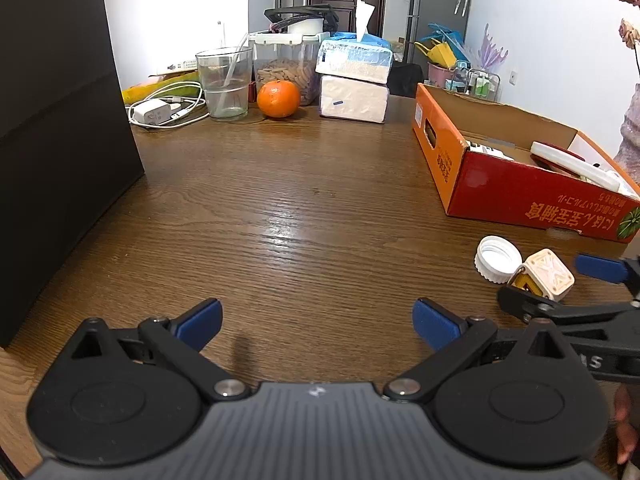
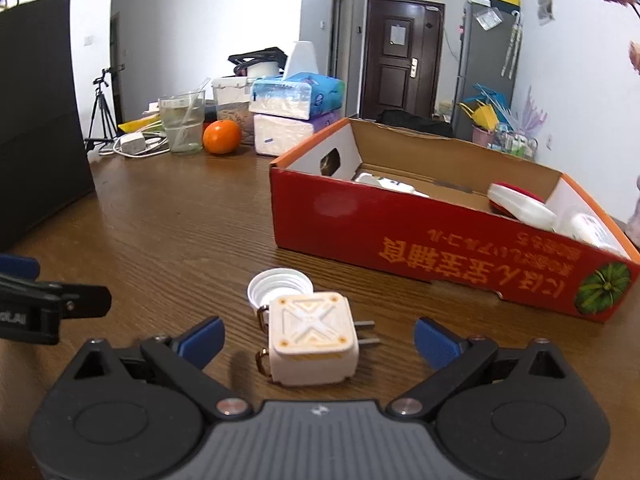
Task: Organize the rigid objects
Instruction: 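Close the right tool on the white square plug adapter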
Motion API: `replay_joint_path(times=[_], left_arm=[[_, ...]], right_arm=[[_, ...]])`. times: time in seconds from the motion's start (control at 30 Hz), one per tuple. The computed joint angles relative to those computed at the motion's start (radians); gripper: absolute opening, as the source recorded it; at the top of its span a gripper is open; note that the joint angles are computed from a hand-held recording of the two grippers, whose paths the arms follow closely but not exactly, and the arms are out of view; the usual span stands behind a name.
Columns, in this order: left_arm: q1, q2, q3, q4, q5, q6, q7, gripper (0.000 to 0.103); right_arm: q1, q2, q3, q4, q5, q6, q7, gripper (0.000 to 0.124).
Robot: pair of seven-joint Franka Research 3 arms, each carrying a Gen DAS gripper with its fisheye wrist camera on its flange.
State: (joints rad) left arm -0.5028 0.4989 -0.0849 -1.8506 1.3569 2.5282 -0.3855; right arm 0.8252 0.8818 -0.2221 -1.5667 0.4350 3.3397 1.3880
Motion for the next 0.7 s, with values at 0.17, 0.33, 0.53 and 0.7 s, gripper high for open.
replay_joint_path(times=[0.17,0.33,0.53,0.7], left_arm=[[-0.002,0.000,0.001,0.001,0.004,-0.001,-0.006,0.103],[-0.004,0.006,-0.001,0.009,-0.010,-0.015,0.007,0.103],[-0.009,0.023,-0.002,0.038,-0.049,-0.034,0.046,0.103],[-0.027,0.050,0.000,0.087,-0.082,-0.049,0.091,0.103]], right_arm=[[-0.072,0.008,0.074,0.033,-0.046,-0.033,-0.003,0.066],[-0.092,-0.003,0.101,0.014,-0.076,-0.016,-0.017,0.066],[-0.106,-0.018,0.117,-0.009,-0.053,0.022,-0.023,0.066],[-0.154,-0.038,0.161,-0.036,-0.039,0.055,-0.041,0.059]])
